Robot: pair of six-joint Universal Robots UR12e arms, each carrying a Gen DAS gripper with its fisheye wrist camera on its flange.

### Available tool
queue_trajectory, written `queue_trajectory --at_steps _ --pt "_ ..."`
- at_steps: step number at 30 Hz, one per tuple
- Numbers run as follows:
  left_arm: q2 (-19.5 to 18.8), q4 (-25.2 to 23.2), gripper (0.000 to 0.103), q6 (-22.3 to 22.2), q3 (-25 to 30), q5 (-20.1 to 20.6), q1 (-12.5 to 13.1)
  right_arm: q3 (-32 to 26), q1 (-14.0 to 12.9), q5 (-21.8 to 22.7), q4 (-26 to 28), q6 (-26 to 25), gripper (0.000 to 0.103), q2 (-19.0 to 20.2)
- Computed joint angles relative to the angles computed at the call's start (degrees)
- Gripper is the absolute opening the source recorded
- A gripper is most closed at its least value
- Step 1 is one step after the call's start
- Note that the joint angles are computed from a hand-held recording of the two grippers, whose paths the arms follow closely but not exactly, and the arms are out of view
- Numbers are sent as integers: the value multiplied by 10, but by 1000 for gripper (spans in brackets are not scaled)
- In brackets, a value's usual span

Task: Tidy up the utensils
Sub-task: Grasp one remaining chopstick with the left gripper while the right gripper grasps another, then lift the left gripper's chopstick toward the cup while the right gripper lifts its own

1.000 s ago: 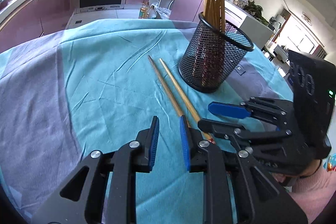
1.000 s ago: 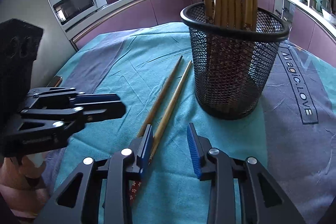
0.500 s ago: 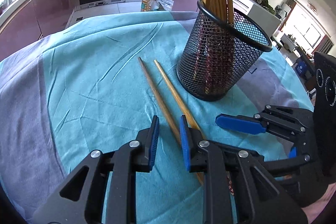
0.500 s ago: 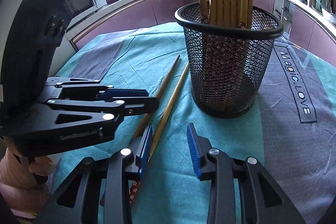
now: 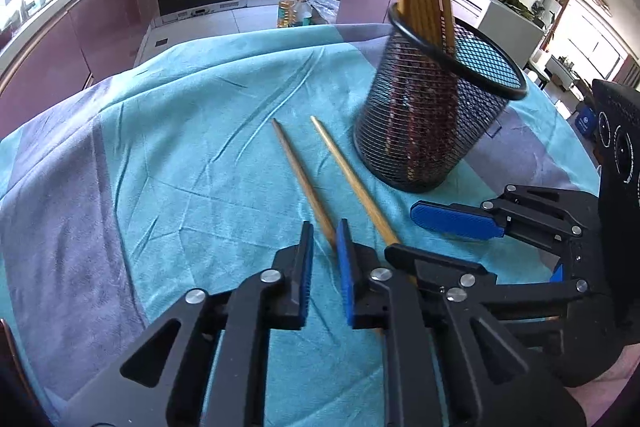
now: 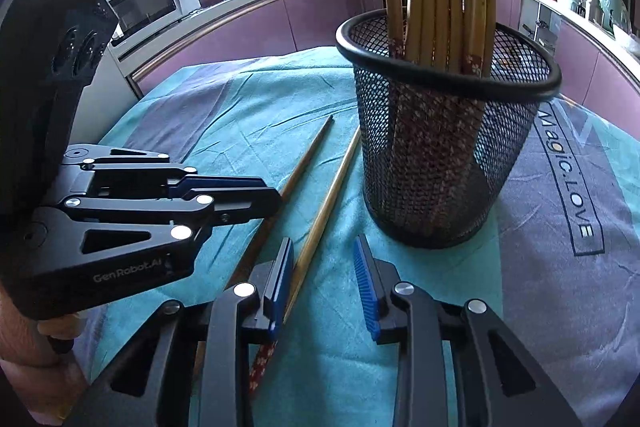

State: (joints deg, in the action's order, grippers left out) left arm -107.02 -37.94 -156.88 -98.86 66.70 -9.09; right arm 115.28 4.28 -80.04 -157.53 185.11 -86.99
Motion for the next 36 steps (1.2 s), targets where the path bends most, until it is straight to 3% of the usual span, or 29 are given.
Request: queue_trajectory --at_steps 6,14,20,30,36 --pt "-7 -17 18 3 12 -8 2 -5 3 -5 -4 4 28 7" --pt "-12 -16 15 5 19 16 -9 -6 7 -15 -6 9 22 9" --pt "-9 -7 11 -17 12 15 -8 2 -8 17 -16 34 8 6" --pt "10 11 8 -40 -12 -8 4 24 -29 68 -44 50 6 -13" --pt "19 9 8 -22 -25 -2 3 20 -27 82 -11 25 5 -14"
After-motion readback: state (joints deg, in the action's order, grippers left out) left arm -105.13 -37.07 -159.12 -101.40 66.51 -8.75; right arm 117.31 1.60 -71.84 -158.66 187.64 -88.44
